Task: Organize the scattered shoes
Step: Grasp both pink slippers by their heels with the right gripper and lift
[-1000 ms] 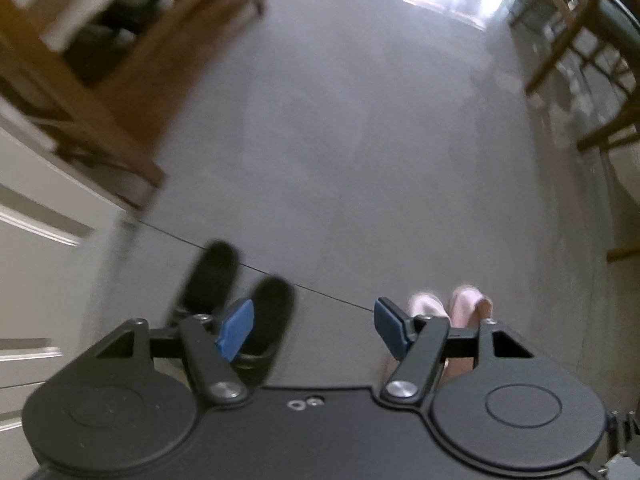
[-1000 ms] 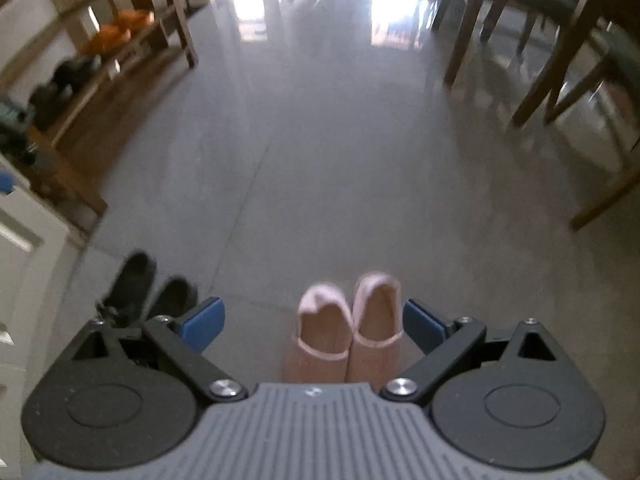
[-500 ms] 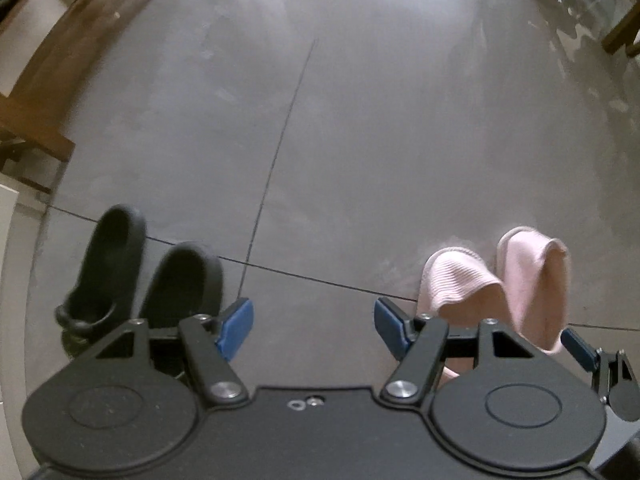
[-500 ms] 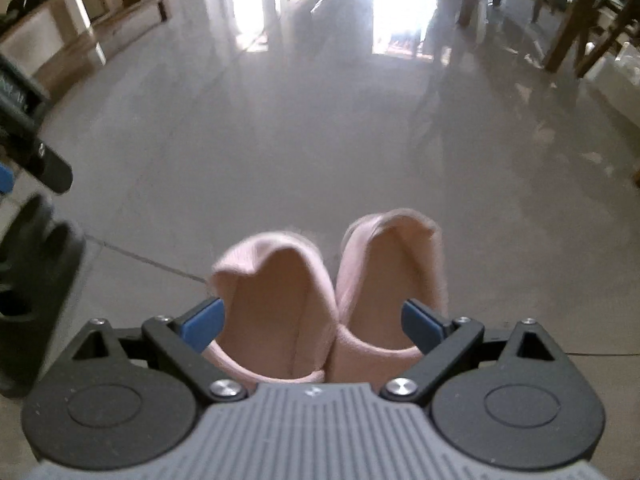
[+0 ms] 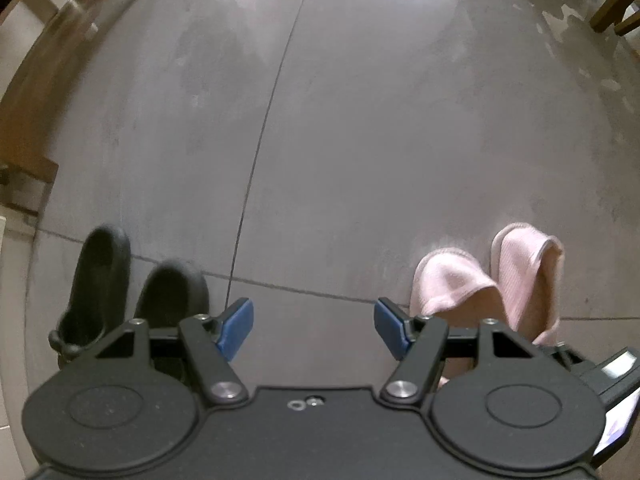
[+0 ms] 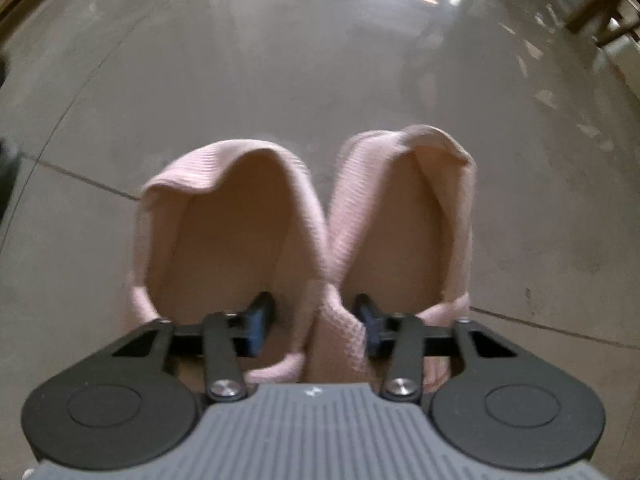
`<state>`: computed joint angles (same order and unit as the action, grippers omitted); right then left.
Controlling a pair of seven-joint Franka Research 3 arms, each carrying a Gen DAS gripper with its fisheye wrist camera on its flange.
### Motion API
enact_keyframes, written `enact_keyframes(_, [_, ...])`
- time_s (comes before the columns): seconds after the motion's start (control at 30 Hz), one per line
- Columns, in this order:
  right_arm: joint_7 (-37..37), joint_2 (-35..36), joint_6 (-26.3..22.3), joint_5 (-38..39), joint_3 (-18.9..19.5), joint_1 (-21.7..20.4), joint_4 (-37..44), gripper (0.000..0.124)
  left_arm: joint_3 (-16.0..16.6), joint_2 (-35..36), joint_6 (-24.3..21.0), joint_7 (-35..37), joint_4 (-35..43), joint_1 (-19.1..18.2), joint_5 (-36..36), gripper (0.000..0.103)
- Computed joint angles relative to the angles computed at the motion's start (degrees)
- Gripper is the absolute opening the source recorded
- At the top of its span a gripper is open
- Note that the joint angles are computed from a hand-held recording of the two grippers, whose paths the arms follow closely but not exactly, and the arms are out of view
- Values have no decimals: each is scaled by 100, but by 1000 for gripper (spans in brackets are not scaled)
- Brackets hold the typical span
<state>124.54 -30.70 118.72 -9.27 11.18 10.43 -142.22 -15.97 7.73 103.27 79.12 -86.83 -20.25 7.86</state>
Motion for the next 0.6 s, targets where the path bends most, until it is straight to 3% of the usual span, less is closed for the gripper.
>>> enact_keyframes(0.1, [-269,-26,165,-46,-24,85,-20,19,-3,72,-88,-47,154,-15,-16,67])
enact_keyframes(0.27, [373,-448,494,514,-202,-176,-223,14,-24,78,-223,-35,211,-66,55,67])
enact_keyframes(0.37, [425,-502,457,573,-175,-268,-159,13,-26,164,-381,-112,377,-117,148,67])
enact_keyframes(0.53, [244,-329,318,559,-194,-328,11,17,-31,221,-456,-137,544,-142,116,67])
enact_keyframes(0.6, [272,-222,537,579,-228,-373,27,23,-31,169,-387,-92,466,-137,109,67])
